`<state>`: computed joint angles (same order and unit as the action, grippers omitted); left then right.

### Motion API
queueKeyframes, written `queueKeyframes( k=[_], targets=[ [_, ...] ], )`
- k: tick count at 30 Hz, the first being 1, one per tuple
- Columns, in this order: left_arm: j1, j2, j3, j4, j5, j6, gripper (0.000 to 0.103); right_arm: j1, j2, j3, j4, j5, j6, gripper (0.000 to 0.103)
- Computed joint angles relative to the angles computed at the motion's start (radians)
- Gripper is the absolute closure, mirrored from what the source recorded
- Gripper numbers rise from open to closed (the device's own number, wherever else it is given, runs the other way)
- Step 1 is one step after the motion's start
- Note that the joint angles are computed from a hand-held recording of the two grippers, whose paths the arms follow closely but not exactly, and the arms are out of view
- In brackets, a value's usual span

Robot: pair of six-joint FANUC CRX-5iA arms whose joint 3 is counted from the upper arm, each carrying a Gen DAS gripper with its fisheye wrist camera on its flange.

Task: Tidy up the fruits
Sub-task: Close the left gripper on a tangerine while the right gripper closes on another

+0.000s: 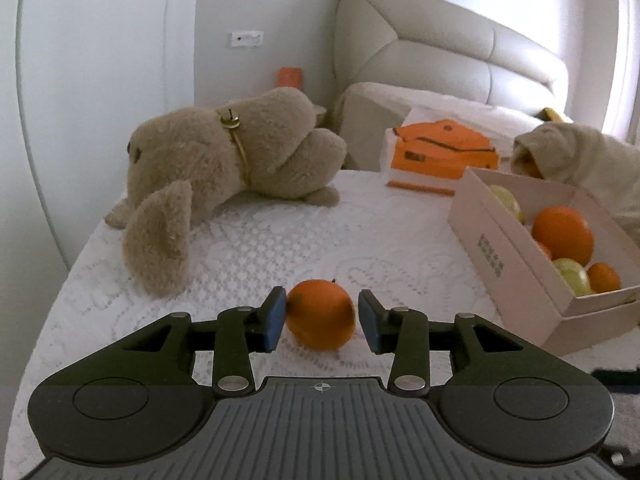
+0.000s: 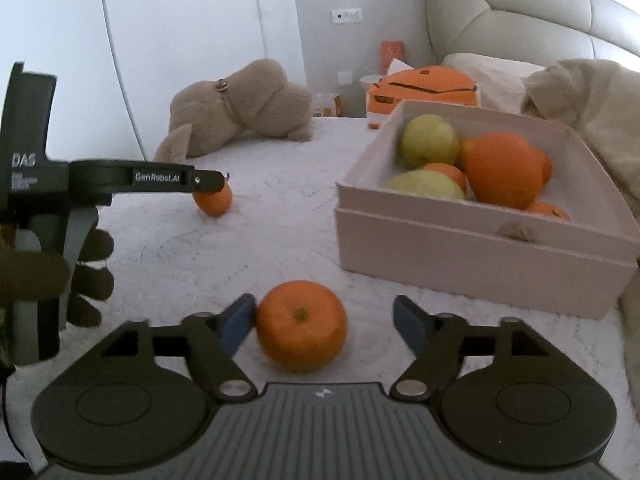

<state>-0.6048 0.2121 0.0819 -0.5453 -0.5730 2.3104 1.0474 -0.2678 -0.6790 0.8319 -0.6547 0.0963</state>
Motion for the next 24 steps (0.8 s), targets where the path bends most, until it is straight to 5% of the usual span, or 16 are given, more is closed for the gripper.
queueKeyframes(
  k=[5,9,13,19,24],
  targets=[
    [0.001,0.04,0.055,-0.005,-0.077,0.004,0.054,-0.025,-0.021,-0.037,-0.009,0.069,-0.046,0.016],
    [0.038,0.052,0.039,0.106,-0.059,-0.067,0.055,-0.031,-0.03,-0.05,-0.003,0.09,-0.056,0.014],
    [0.022,0.04,0.021,0.051,-0.039,-0.012,0.055,-0.047,-0.041,-0.062,-0.005,0.129,-0.068,0.012],
    [0.054,-0.049,-0.143,0.199,0.162,-0.119,0.055,-0.069,-0.047,-0.076,-0.005,0.18,-0.085,0.008],
    [0.071,-0.109,-0.321,0.529,0.312,-0.482,0.055,-0.068,-0.043,-0.072,-0.013,0.183,-0.074,0.006]
  ],
)
